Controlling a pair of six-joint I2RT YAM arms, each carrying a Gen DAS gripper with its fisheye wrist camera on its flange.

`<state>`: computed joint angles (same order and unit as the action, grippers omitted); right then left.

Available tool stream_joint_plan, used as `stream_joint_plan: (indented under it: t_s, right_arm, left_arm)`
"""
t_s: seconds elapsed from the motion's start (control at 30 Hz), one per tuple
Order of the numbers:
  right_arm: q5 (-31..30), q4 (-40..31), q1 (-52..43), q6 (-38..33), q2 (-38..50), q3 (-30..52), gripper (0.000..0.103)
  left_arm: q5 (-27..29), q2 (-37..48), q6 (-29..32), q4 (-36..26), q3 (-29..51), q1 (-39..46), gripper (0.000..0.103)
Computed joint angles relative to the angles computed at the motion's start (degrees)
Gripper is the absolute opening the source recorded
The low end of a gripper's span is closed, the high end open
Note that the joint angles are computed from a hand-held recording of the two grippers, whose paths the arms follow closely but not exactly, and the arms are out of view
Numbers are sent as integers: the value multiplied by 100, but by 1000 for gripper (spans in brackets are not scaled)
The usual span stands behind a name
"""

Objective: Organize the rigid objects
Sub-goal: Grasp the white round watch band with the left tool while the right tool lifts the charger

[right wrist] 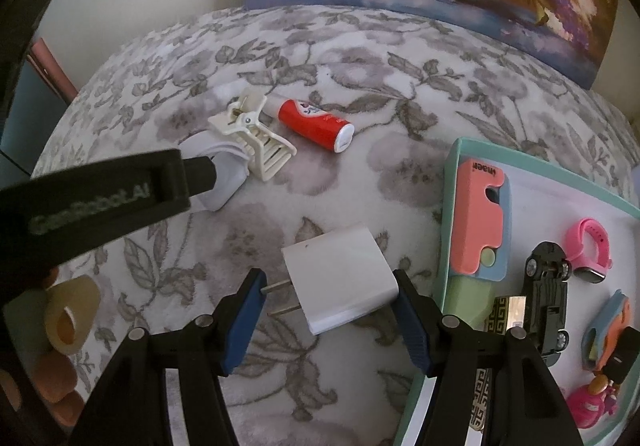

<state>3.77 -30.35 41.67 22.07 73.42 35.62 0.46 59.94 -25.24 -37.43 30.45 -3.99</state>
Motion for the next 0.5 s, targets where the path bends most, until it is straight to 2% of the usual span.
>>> stream_joint_plan:
  t_s: [0.07, 0.13, 0.2, 0.5]
  right_arm:
    - [-20, -11, -10, 8, -46, -24, 66]
    - [-51, -5, -32, -6, -60, -36, 66]
    - [-78, 3, -56, -17, -68, -42, 66]
    - [-80, -46, -54, -6, -128, -31, 66]
  left_arm:
    - [38, -16, 34, 87, -43, 5, 50]
    - [15, -58, 37, 122, -68, -35, 32]
    - [-52, -59, 6, 138, -68, -72, 25]
    - [96, -284, 59, 2, -84, 145, 19]
